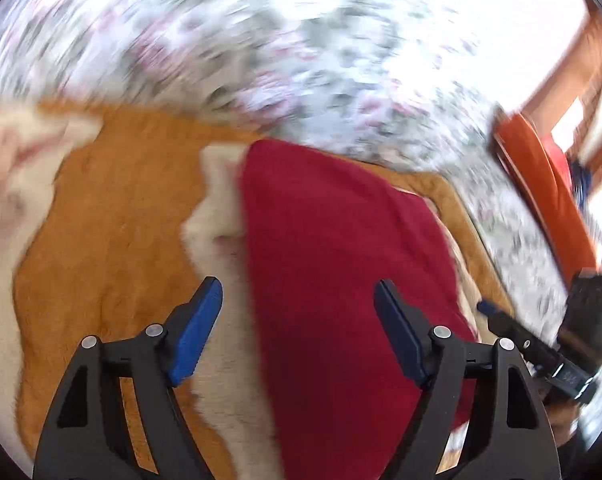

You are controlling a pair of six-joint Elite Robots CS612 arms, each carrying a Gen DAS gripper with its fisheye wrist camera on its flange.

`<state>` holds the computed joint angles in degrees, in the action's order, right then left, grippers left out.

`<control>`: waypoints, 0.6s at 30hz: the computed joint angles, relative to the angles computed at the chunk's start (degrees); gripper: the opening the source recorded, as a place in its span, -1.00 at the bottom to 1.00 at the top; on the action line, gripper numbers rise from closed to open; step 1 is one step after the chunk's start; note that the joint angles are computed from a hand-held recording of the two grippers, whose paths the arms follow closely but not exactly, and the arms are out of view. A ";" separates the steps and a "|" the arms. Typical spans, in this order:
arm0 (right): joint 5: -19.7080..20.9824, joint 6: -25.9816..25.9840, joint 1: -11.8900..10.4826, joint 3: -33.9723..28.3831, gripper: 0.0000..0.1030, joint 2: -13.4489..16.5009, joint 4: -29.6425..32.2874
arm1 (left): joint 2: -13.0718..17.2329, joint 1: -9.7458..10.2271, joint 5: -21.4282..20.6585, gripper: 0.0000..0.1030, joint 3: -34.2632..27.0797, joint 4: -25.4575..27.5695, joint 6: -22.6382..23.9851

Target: Fold small clothes

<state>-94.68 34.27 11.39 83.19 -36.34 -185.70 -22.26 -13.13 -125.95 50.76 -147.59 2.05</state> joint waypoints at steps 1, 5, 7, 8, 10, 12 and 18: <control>0.99 1.45 -0.33 -0.43 0.53 0.34 0.68 | 1.37 0.35 -1.82 0.52 -2.24 3.10 -2.34; 8.77 8.76 -2.33 -2.30 0.53 3.15 -0.56 | 3.85 0.73 -6.54 0.52 -5.24 6.01 -6.52; 11.50 11.33 -2.94 -3.36 0.53 4.48 -0.64 | 4.38 0.62 -8.68 0.52 -5.86 6.37 -5.71; 11.46 11.21 -3.04 -3.52 0.52 5.10 -3.04 | 4.80 0.56 -10.13 0.52 -6.50 7.19 -5.39; 11.26 10.04 -3.03 -3.55 0.49 5.57 -5.35 | 5.44 0.62 -12.55 0.52 -7.35 8.01 -5.05; 11.29 9.50 -2.99 -3.82 0.39 6.10 -6.66 | 5.66 0.75 -14.03 0.36 -7.15 6.99 -5.66; 15.96 13.96 -3.77 -2.34 -0.15 6.54 -12.21 | 5.75 1.19 -14.59 -0.24 -6.18 1.48 -12.80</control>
<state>-78.71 48.23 7.62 80.86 -29.81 -197.91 -16.52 -11.94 -140.54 44.58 -146.11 -10.75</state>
